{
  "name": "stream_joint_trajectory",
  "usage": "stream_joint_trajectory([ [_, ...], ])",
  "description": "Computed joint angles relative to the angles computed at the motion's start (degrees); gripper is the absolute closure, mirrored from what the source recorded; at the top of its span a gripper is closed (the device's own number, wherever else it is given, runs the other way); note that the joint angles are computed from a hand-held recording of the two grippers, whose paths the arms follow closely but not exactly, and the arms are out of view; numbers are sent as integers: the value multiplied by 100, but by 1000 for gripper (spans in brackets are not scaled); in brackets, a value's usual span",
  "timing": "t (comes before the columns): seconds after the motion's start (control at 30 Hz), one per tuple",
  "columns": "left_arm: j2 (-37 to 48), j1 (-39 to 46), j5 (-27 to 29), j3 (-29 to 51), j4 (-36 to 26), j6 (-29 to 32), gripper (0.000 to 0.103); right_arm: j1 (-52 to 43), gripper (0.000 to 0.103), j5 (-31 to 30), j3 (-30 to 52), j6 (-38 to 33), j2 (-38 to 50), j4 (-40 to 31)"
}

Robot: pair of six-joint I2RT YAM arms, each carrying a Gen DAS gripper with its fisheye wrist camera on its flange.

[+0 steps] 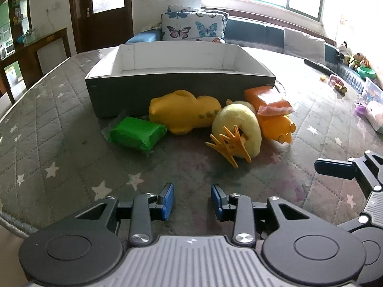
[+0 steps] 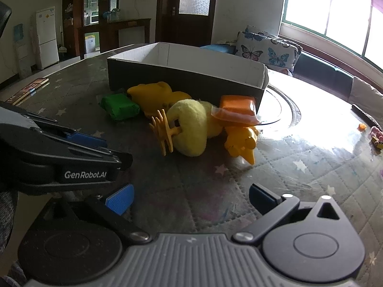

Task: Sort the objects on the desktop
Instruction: 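Move the left gripper toward the yellow plush chick with orange feet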

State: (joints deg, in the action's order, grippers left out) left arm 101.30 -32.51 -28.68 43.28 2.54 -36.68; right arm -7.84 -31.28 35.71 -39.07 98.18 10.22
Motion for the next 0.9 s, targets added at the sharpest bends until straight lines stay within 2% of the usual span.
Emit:
stream_joint_trajectory([
  [0.33, 23, 26, 23, 92, -72, 68, 66, 46, 1, 41, -8, 66, 11, 53],
  [0.43, 42, 25, 6, 121, -96, 96, 66, 60, 4, 42, 12, 63, 30, 29],
  [0.9, 97, 111, 112, 188, -92, 166, 66, 148, 5, 79, 122, 130, 100, -13],
])
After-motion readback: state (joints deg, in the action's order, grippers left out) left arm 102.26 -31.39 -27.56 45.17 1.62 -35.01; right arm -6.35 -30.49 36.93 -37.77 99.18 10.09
